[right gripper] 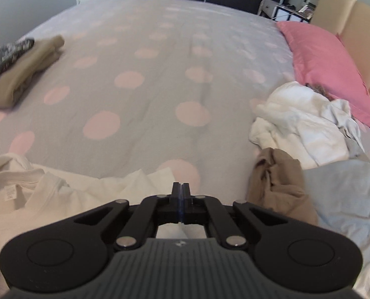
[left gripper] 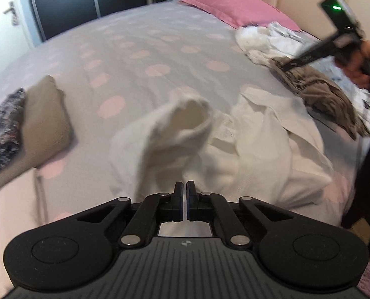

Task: Fold clothes

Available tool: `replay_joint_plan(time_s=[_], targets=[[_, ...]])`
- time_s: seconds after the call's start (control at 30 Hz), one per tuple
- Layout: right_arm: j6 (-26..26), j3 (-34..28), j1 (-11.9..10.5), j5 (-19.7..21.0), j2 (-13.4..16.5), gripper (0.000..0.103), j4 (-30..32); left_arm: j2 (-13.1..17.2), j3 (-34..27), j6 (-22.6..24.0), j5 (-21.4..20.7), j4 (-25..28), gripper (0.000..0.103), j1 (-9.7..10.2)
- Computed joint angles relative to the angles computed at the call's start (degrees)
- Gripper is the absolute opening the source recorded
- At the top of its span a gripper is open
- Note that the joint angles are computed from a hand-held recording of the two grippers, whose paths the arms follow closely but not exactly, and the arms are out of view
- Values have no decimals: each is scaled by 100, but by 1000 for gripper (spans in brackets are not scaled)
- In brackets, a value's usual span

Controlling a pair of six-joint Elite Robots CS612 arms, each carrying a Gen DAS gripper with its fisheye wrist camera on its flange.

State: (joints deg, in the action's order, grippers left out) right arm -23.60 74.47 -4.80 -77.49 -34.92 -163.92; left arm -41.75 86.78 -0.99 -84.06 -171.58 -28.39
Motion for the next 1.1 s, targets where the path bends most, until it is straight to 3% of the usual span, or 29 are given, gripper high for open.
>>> replay_joint_plan(time_s=[0.13,0.23,0.3,0.37,0.43,0.63,0.8,0.9,1.1], targets=[[239,37,-128,536,-75,8,366,-53,0,-254,400,4,0,-32],[116,-53,-73,616,-29,28,739,-65,-19,-257,264,76,0,-21],[2,-86,-11,547,-1,29,879,-85,15,-173,73,78,2,-14],[-126,-140,55,439,43,30,927,-123,103,74,-107,18,22,-14],[-212,-189,101,391,84,31,935,-153,216,324,-231,-93,35,-16],[-396,-276,147,471,151,31,1058,-164,425,992,-254,102,38,-58],[-855,-167,148,1153,27,31,1448,-142,473,1498,-90,370,38,-94],[-1375,-5,180,1680,-107,31,1719,-122,448,1690,-73,512,32,-93],[-2374,113,279,2551,-287,31,2695,-103,449,1838,-111,397,32,-91]])
